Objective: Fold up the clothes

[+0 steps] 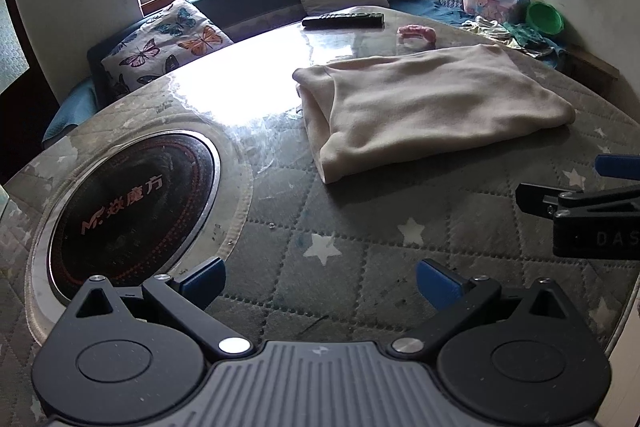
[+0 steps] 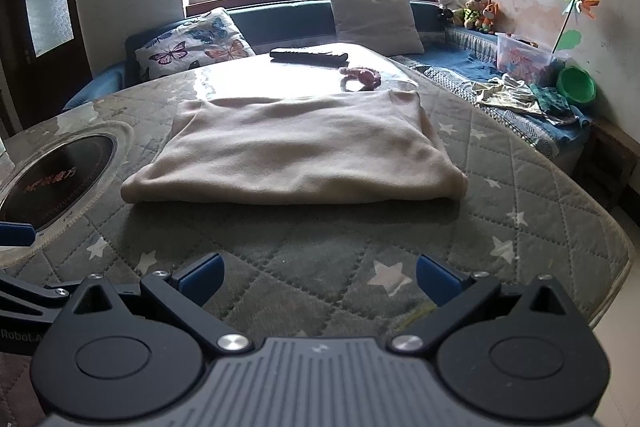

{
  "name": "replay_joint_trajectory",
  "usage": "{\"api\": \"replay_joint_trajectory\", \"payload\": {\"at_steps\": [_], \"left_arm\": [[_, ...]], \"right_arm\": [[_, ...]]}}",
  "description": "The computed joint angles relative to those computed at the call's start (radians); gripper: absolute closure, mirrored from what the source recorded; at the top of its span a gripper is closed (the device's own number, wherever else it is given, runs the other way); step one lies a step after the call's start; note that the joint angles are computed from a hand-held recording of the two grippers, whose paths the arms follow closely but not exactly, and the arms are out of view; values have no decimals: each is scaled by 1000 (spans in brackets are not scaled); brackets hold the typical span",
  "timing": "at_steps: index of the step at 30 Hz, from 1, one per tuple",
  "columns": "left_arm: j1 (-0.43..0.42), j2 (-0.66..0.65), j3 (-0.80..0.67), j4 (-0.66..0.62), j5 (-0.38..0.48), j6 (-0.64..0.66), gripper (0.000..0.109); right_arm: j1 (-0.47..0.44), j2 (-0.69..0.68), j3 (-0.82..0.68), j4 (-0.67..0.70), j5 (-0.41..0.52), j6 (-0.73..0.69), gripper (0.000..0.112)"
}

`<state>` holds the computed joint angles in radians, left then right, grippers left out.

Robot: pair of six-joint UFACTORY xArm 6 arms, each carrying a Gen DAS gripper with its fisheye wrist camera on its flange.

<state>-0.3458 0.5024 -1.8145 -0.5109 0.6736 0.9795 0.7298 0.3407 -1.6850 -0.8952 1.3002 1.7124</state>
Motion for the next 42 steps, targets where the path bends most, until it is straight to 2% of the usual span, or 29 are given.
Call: {"api": "replay_joint_trajectory", "payload": {"at_steps": [42], "left_arm": [[-13, -14, 0, -17, 19, 13, 6]], "right_arm": [[-10, 4, -7, -9, -8, -3, 9]]}}
